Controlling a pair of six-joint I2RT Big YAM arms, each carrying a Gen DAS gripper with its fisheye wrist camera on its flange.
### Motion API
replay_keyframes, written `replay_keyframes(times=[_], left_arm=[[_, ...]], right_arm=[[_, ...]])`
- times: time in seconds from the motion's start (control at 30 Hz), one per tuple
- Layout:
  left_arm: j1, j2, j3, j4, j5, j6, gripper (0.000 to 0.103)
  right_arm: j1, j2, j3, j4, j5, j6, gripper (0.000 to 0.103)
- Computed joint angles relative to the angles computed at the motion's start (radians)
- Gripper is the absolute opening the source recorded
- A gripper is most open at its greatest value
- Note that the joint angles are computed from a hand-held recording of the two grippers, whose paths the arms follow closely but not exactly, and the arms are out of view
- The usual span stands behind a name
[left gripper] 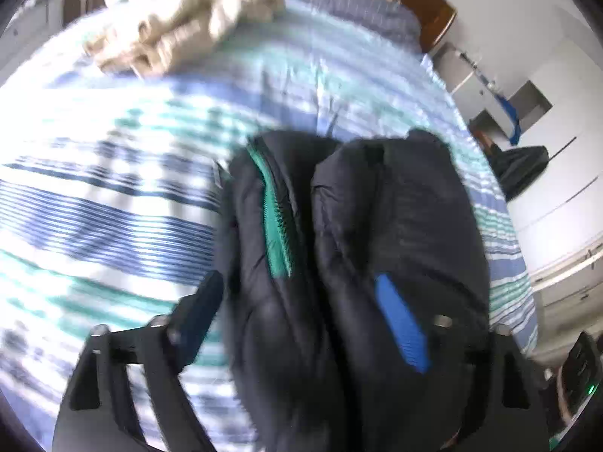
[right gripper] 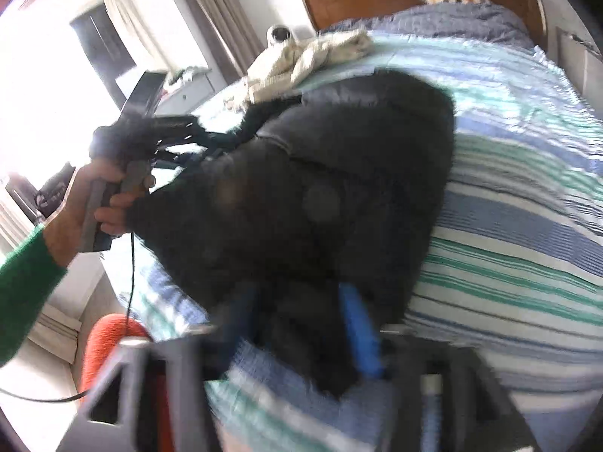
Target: Fold large clothes
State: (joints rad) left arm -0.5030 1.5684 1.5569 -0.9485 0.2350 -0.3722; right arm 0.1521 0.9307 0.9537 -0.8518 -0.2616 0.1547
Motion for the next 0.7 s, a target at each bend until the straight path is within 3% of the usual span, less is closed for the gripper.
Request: replay_keyframes(times=[0.13,0.2,0.27,0.3,0.4,0.47,0.53,0.6,0.63,0.67,0.7], left_arm=[[0.076,-0.095,-0.056,-0.007,0.081,-0.012,0.095],[0.131,-0.118,-0.084,0.012,0.176,-0.024,0.097],[0.176,-0.130,-0.101,0.013,0.221,-0.024,0.097],[0.193,-0.141,-0.109,0.010,0.204,-0.023,0.097],[0.194,-0.192,-0.132,-0.004,0.037,0.034,0.098],[0.167,-0.218,-0.146,-0.014,-0.130,0.105,0.103],[0.115,-0.185,-0.120,-0.090,-0.305,0.140,0.103],[0.092,-0.159,-0.112,-0.117,-0.318,0.189,0.102],[0.082,-0.160,-0.129,-0.076,-0.280,0.194,0.102],[0.088,-0.162,-0.137,-0.053,-0.227,0.192,0.101],[0.103,-0.157,-0.138,-0.028,-0.113,0.173,0.101]], right_arm=[[-0.099,-0.109,-0.003,-0.092,0.075,-0.097,0.077],[-0.190,-0.145,0.009,-0.130,0.066,-0.129,0.077],[-0.297,-0.160,0.040,-0.174,0.037,-0.145,0.077],[-0.346,-0.173,0.050,-0.182,0.025,-0.153,0.077],[-0.486,-0.220,0.123,-0.185,0.011,-0.199,0.077],[-0.540,-0.237,0.147,-0.156,0.053,-0.237,0.077],[-0.549,-0.239,0.160,-0.149,0.104,-0.258,0.078],[-0.543,-0.228,0.144,-0.146,0.106,-0.238,0.078],[-0.531,-0.214,0.135,-0.162,0.097,-0.211,0.078],[-0.507,-0.196,0.124,-0.182,0.073,-0.178,0.078],[-0.481,-0.185,0.104,-0.187,0.035,-0.153,0.078]])
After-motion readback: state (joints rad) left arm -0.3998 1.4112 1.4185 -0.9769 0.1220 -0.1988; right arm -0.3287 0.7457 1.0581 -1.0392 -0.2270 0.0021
